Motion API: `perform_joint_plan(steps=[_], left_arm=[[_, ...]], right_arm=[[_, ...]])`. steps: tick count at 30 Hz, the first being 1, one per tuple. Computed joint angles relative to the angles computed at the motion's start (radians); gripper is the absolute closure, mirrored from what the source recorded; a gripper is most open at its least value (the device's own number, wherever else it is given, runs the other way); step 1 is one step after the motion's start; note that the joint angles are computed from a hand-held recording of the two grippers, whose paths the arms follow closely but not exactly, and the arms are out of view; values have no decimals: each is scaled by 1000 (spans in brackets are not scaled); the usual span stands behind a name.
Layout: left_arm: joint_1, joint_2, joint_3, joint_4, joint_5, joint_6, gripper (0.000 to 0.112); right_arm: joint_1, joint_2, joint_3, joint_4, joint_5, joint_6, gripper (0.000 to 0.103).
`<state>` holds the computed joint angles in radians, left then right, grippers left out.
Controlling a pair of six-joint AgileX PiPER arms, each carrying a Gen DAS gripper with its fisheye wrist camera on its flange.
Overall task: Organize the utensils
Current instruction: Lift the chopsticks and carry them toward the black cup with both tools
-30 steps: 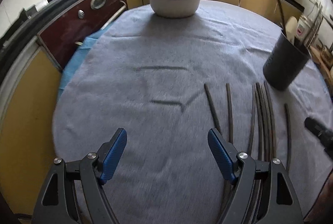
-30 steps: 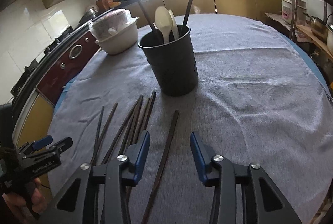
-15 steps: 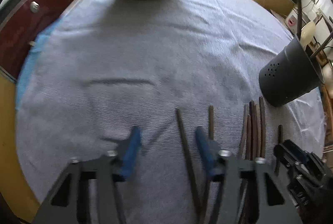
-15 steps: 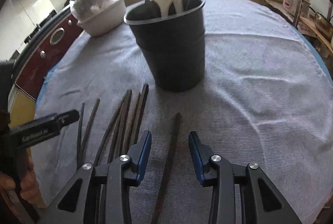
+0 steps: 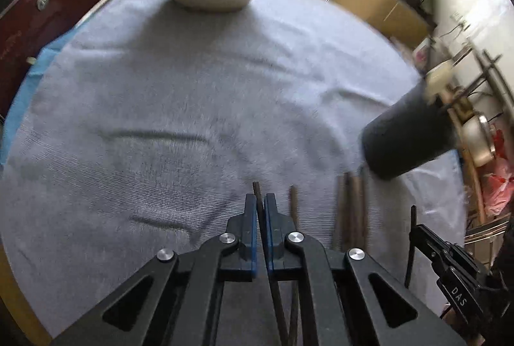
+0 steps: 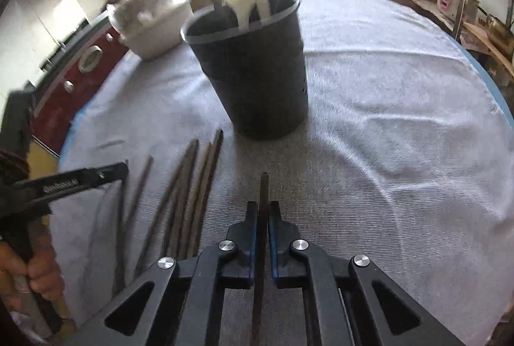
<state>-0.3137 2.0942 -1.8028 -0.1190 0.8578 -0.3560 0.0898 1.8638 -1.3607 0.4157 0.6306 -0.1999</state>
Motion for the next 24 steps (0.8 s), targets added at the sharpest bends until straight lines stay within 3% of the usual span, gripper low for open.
perform_joint_plan(steps=[6,16,24], left_arm=[[-54,-176,114,35,-75,-29,108],[-188,-364,149,181,-100,-132,108],[-269,-414,97,298,-106,-213,108]], right_arm=[[-91,-149,109,292,0,-290,97],[-142,-357,221,526,-5,-484,97],[-166,-479,259,640,-44,-570,97]])
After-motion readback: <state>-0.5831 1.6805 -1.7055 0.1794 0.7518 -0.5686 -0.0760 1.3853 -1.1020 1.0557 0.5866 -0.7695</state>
